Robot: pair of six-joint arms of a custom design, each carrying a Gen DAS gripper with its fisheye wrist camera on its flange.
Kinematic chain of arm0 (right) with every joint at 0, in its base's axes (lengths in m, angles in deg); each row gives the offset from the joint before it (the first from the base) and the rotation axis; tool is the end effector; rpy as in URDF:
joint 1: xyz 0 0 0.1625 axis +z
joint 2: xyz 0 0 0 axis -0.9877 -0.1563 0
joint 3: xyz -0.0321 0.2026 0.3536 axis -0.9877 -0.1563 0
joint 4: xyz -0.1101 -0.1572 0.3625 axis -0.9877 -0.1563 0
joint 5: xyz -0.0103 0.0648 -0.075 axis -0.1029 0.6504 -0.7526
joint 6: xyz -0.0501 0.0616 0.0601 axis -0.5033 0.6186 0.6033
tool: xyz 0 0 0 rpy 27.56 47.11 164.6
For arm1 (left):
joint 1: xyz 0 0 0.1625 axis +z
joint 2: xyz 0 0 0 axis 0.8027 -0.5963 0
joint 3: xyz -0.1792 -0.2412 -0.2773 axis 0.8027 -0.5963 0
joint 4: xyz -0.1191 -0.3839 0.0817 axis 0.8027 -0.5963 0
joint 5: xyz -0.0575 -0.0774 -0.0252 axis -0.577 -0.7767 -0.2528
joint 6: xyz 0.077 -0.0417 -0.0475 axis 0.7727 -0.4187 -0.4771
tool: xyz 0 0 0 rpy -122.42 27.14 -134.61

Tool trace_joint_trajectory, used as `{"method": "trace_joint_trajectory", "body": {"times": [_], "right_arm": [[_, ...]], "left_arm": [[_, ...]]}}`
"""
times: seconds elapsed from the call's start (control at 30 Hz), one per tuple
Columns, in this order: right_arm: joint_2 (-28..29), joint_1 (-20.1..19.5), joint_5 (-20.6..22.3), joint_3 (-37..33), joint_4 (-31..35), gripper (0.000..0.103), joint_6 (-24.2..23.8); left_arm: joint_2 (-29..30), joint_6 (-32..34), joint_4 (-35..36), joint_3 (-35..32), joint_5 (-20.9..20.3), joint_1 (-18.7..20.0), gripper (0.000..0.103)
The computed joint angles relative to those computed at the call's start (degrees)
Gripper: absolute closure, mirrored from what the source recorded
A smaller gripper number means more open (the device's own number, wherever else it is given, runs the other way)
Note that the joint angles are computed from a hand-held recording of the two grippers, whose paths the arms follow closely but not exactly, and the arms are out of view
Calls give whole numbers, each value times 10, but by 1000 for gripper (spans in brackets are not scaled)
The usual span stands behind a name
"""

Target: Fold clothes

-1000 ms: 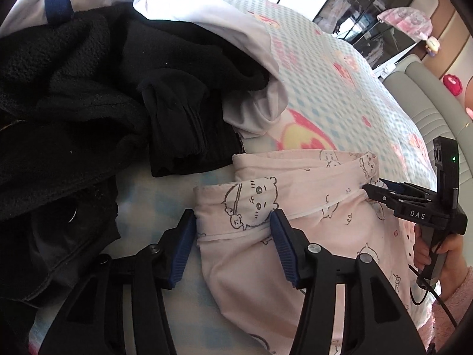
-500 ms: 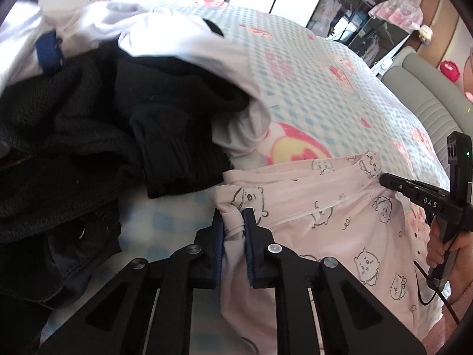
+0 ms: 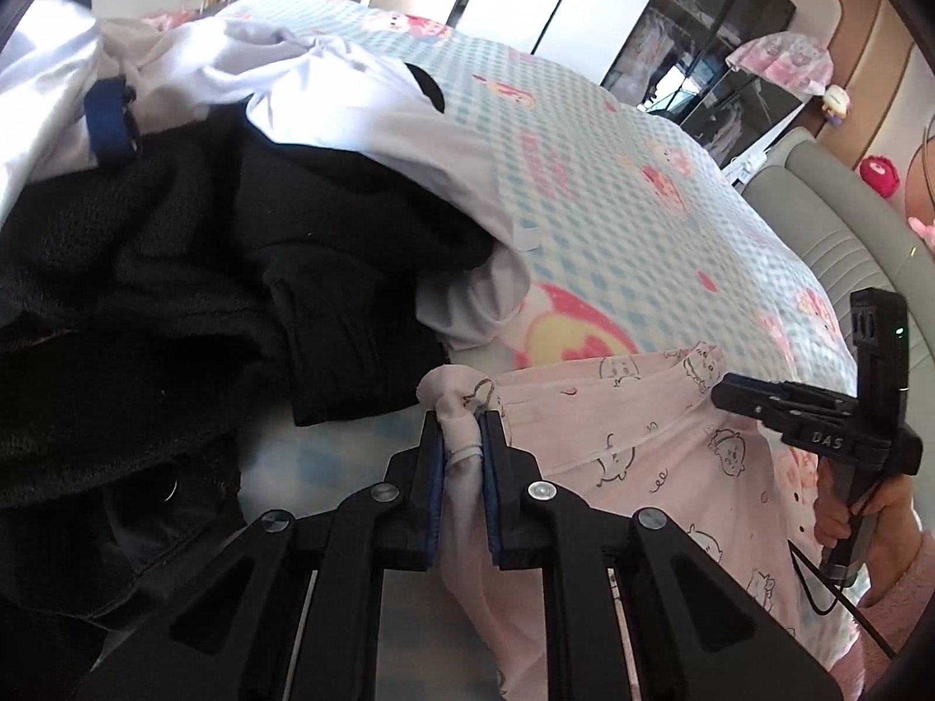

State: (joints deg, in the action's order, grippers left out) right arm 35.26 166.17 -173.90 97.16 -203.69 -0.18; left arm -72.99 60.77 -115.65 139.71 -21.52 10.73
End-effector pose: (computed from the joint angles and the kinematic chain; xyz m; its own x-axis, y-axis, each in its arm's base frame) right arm 0.0305 -0.8664 0.1405 -0.6917 -0.5487 0.4695 -0.6421 0.7648 -0.0522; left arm -0.1310 -0.7189 0.0448 -0.9179 -0.1681 -0.3595 0.1323 0.7244 -0.6765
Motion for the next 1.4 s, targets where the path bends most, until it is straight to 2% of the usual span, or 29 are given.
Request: {"method": "trace_joint_trajectory", "body": {"times": [0.07,0.1,0.13,0.17,0.2,0.27,0.33,0.37,0.4,0.47,0.57,0.63,0.7,0.8,0.9,0.97,1.0,1.07,1.1,1.13,1.17,1.2,1.23,1.27,1.33,1.37,1.4], "right_arm": [[17,-2,-12,-21,3,67,12],[26,-3,-18,-32,4,72,18],[31,-2,-33,-31,-16,80,21],[30,1,-48,-18,-50,94,20],[25,2,-53,-5,-75,99,20],[18,2,-53,8,-92,99,18],[11,-2,-38,4,-67,99,29],[7,-5,-25,1,-53,92,37],[4,-7,-10,-4,-38,75,45],[12,-3,-13,-21,-26,55,43],[42,6,-43,-64,6,55,27],[57,10,-53,-81,21,68,15],[55,11,-51,-69,8,87,5],[27,10,-36,-17,-45,96,11],[-13,8,-9,43,-103,98,16],[-27,6,6,55,-121,98,33],[-29,5,9,53,-124,98,42],[-12,3,2,9,-75,97,60],[0,3,-6,-14,-53,89,70],[11,2,-15,-33,-41,78,77],[20,1,-25,-44,-44,47,80],[26,1,-36,-48,-62,31,81],[31,-2,-39,-57,-55,30,93],[35,-6,-32,-72,-24,29,116],[35,-12,-11,-77,23,29,127],[33,-15,0,-76,44,36,127],[33,-18,12,-76,65,55,127]], "left_arm": [[14,-5,2,-17,-7,3,90],[18,-4,4,-22,-7,2,90],[22,-2,6,-27,-7,2,90],[25,-1,7,-32,-6,2,90],[29,0,9,-38,-6,1,90],[29,9,-3,-33,-1,-2,90],[28,13,-5,-30,4,-5,90],[26,12,-4,-28,4,-5,90],[24,10,-3,-25,3,-4,90],[21,2,4,-24,0,-1,90],[19,-15,27,-27,6,1,88],[19,-14,30,-27,12,0,88],[21,-11,29,-28,17,-2,87],[24,-1,13,-28,30,-7,87],[29,31,-35,-24,35,-17,88],[31,46,-61,-25,13,-18,88],[33,42,-54,-31,9,-16,87],[38,22,-12,-49,22,-12,85],[38,1,16,-55,30,-7,84],[37,-23,40,-59,33,-2,76],[33,-46,60,-60,27,5,60],[27,-64,72,-58,1,14,58],[21,-74,87,-57,-35,23,50],[20,-71,98,-60,-55,28,45],[26,-50,100,-64,-56,27,45],[31,-35,97,-68,-44,24,50],[33,-26,92,-68,-39,20,57]]}}
